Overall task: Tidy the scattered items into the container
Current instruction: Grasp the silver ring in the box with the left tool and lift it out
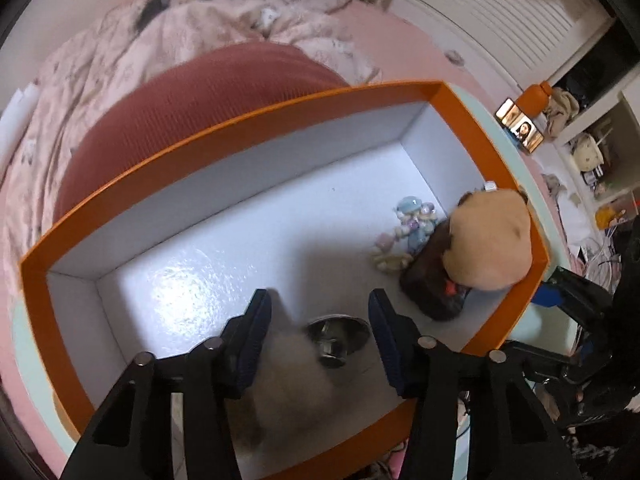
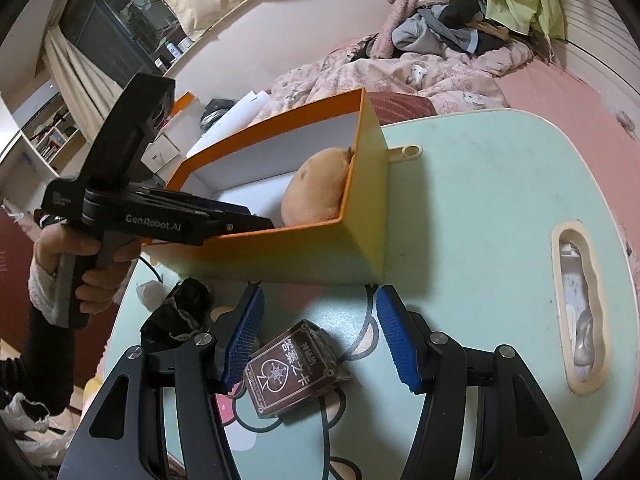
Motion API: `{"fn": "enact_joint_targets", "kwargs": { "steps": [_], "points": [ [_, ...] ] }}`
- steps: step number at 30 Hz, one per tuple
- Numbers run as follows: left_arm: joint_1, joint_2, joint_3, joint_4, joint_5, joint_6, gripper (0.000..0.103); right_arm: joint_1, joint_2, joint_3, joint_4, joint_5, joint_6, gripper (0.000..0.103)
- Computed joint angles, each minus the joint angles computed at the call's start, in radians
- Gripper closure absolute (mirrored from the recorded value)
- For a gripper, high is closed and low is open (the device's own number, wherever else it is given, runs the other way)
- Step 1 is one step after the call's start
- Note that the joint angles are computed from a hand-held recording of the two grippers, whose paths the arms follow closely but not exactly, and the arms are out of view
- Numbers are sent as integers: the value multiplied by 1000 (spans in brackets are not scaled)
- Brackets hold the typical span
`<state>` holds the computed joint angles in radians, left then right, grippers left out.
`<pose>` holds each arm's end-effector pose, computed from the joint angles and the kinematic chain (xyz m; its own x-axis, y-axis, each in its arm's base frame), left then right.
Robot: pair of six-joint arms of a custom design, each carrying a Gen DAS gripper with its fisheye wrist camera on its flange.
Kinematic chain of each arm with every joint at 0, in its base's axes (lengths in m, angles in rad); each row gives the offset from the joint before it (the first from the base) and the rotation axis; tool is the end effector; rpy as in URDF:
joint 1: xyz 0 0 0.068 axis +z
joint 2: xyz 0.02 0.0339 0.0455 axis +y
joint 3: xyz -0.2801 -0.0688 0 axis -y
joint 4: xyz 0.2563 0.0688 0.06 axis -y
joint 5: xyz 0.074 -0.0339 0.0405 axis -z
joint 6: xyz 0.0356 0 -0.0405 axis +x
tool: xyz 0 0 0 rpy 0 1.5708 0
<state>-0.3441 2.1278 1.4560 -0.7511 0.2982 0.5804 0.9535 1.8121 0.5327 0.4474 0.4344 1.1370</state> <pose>0.3937 -0.1522 0.1319 -0.5795 0.7645 -0.2826 0.8143 0.5573 -0.1622 0.1799 0.2275 0.0786 -0.7022 0.4328 -0.5654 0.1463 0.8648 0.4802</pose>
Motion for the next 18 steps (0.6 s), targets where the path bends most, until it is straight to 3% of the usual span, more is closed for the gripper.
{"fn": "enact_joint_targets", "kwargs": {
  "steps": [1,8,13,18],
  "points": [
    [5,5,1,-7,15,4,68,0,1,0,0,0,3,44],
    [34,-9,-10,13,76,-21,68,-3,-2,-6,5,-2,14,44],
    [108,-87,1,-32,249,-50,68,1,-14,1,-21,8,11,44],
    [214,-214,-60,-97,390,17,68,-9,-15,11,-36,-3,-1,44]
  ]
}}
